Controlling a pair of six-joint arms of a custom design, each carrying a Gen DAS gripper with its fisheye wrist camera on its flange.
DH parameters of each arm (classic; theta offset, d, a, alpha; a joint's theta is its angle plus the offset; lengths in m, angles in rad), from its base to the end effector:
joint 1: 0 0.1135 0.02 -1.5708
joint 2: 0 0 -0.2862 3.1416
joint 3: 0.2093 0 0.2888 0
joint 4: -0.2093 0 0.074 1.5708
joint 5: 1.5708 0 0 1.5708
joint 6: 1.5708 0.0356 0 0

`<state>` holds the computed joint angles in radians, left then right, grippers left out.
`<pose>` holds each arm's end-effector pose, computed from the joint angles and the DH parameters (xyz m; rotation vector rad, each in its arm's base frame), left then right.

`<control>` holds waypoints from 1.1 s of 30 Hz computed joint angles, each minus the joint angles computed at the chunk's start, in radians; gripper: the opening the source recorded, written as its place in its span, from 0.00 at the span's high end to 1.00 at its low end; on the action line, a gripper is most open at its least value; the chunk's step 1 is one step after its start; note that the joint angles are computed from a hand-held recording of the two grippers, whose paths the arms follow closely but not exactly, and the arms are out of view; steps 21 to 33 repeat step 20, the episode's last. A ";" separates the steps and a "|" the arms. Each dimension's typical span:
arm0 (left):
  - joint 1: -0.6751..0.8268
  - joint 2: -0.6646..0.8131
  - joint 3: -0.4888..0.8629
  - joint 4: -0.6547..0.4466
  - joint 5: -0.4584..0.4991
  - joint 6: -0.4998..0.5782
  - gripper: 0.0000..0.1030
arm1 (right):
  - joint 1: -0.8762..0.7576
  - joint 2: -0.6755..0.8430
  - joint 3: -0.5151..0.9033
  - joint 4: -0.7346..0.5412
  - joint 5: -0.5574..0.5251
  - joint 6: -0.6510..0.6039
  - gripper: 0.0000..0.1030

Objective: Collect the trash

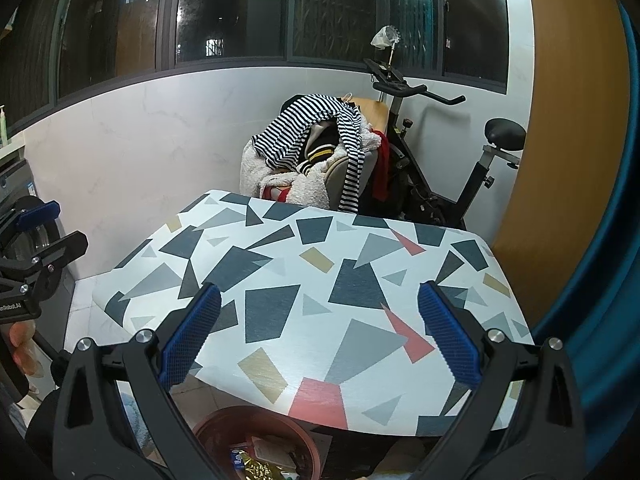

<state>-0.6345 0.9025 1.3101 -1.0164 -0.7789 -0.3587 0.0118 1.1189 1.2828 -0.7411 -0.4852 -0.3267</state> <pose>0.1435 -0.0745 0.4484 -0.1458 1.9913 0.2190 0.2521 0.0196 0.4187 -0.6233 1.9963 0.3304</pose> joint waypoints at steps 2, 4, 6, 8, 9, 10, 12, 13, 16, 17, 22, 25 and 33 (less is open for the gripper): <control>-0.002 -0.003 -0.004 -0.001 -0.004 0.003 0.06 | 0.005 -0.003 -0.002 0.003 0.012 -0.006 0.06; -0.001 -0.006 -0.008 -0.002 -0.004 0.005 0.06 | 0.011 -0.007 -0.006 0.006 0.020 -0.007 0.06; 0.001 -0.008 -0.010 0.000 0.001 0.007 0.06 | 0.013 -0.009 -0.007 0.006 0.026 -0.012 0.06; 0.003 -0.011 -0.014 0.000 0.006 0.007 0.06 | 0.015 -0.010 -0.009 0.007 0.028 -0.014 0.06; 0.009 -0.009 -0.014 0.004 0.012 0.011 0.06 | 0.014 -0.010 -0.009 0.006 0.028 -0.016 0.06; 0.015 -0.009 -0.015 0.005 0.018 0.013 0.06 | 0.014 -0.010 -0.010 0.006 0.027 -0.016 0.06; 0.023 -0.013 -0.017 0.006 0.026 0.018 0.06 | 0.014 -0.011 -0.011 0.007 0.028 -0.017 0.06; 0.022 -0.011 -0.016 0.006 0.024 0.017 0.06 | 0.014 -0.011 -0.011 0.007 0.030 -0.018 0.06; 0.030 -0.010 -0.016 0.008 0.029 0.022 0.06 | 0.014 -0.010 -0.010 0.006 0.029 -0.017 0.06; 0.036 -0.013 -0.019 0.009 0.034 0.024 0.06 | 0.015 -0.011 -0.010 0.006 0.029 -0.015 0.06; 0.035 -0.013 -0.020 0.004 0.035 0.019 0.06 | 0.015 -0.011 -0.012 0.007 0.029 -0.016 0.06; 0.035 -0.013 -0.020 0.004 0.035 0.019 0.06 | 0.015 -0.011 -0.012 0.007 0.029 -0.016 0.06; 0.035 -0.013 -0.020 0.004 0.035 0.019 0.06 | 0.015 -0.011 -0.012 0.007 0.029 -0.016 0.06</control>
